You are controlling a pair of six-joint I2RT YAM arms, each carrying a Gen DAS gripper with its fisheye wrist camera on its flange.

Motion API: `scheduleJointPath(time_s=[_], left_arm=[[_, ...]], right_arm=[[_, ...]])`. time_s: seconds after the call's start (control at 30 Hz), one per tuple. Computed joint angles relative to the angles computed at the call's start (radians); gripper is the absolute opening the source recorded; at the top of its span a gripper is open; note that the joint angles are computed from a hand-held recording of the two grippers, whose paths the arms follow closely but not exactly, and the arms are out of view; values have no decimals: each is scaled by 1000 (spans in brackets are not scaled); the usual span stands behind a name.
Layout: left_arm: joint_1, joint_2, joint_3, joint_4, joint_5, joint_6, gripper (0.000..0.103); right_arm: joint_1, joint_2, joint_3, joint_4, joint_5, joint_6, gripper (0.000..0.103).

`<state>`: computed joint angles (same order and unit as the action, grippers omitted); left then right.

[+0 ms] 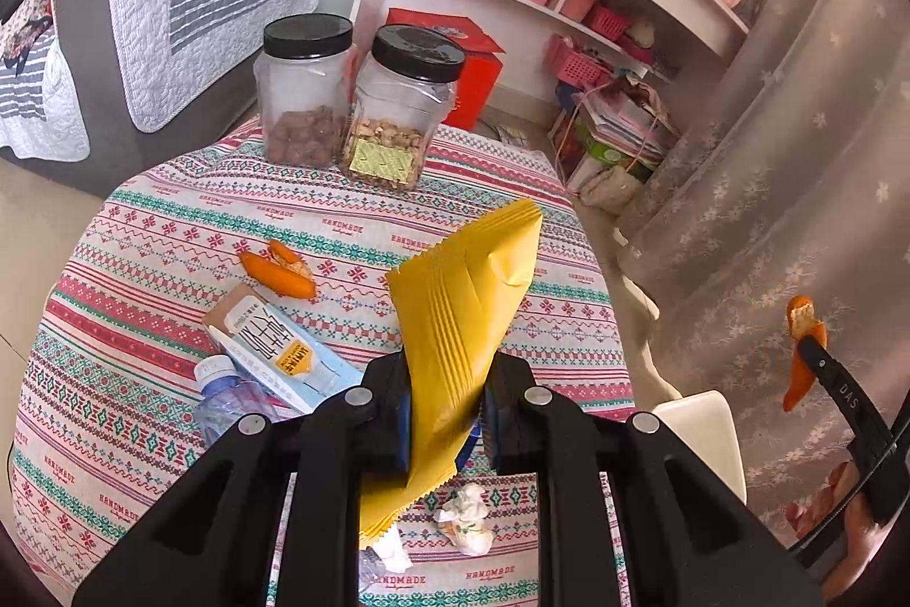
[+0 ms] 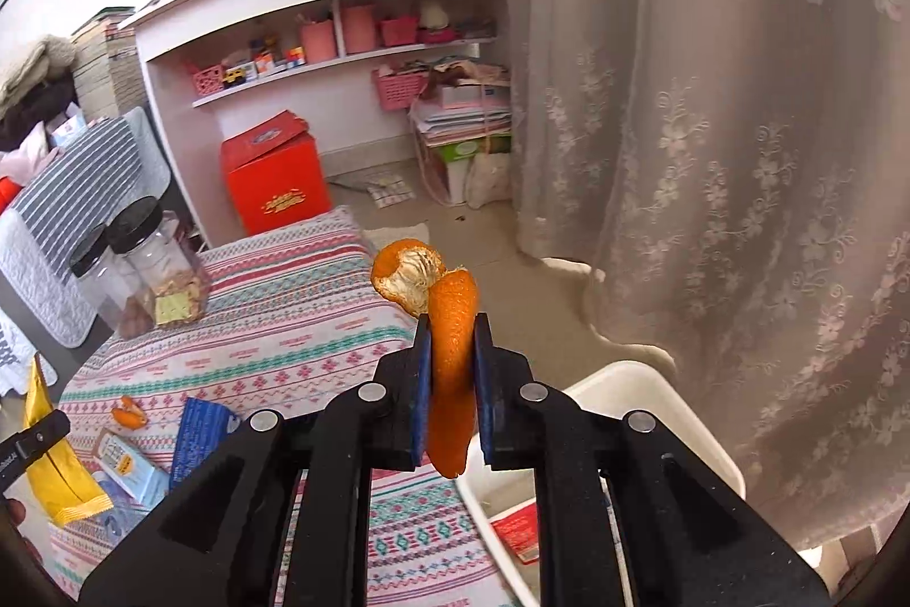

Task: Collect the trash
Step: 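Carry the orange peel over the bin and open right gripper while left carries packet, then lower the yellow packet into the bin and open the left gripper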

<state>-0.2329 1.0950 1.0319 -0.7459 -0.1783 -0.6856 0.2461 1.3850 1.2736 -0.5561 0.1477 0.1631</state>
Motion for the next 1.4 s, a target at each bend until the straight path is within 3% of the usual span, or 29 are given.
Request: scheduleJointPath(time_s=[0.33, 0.4, 0.5, 0.57, 0.7, 0.83, 1.1, 1.17, 1.2, 1.23, 1.27, 1.4], left_arm=[[-205, 184, 121, 50, -58, -52, 18], [-257, 236, 170, 59, -77, -51, 18], [-329, 327, 255, 73, -88, -41, 18], [-377, 402, 326, 68, -100, -31, 18], [-443, 556, 470, 70, -69, -39, 18], [-495, 713, 658, 33, -46, -25, 20], [-542, 961, 1022, -84, -3, -20, 20], [-545, 1011, 1098, -112, 19, -19, 24], [-545, 1037, 1138, -131, 29, -22, 34], [-545, 1060, 1176, -152, 33, -26, 50], [-545, 1079, 1211, -175, 32, -33, 58], [-540, 1088, 1256, -233, -4, -29, 66]], right_arm=[[-258, -66, -78, -6, -27, -91, 14], [-309, -82, -89, -7, -53, -106, 25], [-385, -131, -118, 12, -72, -108, 58], [-443, -151, -124, 35, -90, -108, 65], [-580, -154, -101, 51, -167, -93, 89], [-680, -124, -58, 36, -248, -89, 89], [-754, -79, -22, 30, -295, -94, 90], [-764, -68, -13, 25, -302, -95, 90], [-766, -64, -10, 22, -304, -95, 90], [-769, -61, -5, 18, -306, -94, 90], [-771, -60, -3, 16, -309, -92, 91], [-748, -67, -8, 19, -292, -93, 96]])
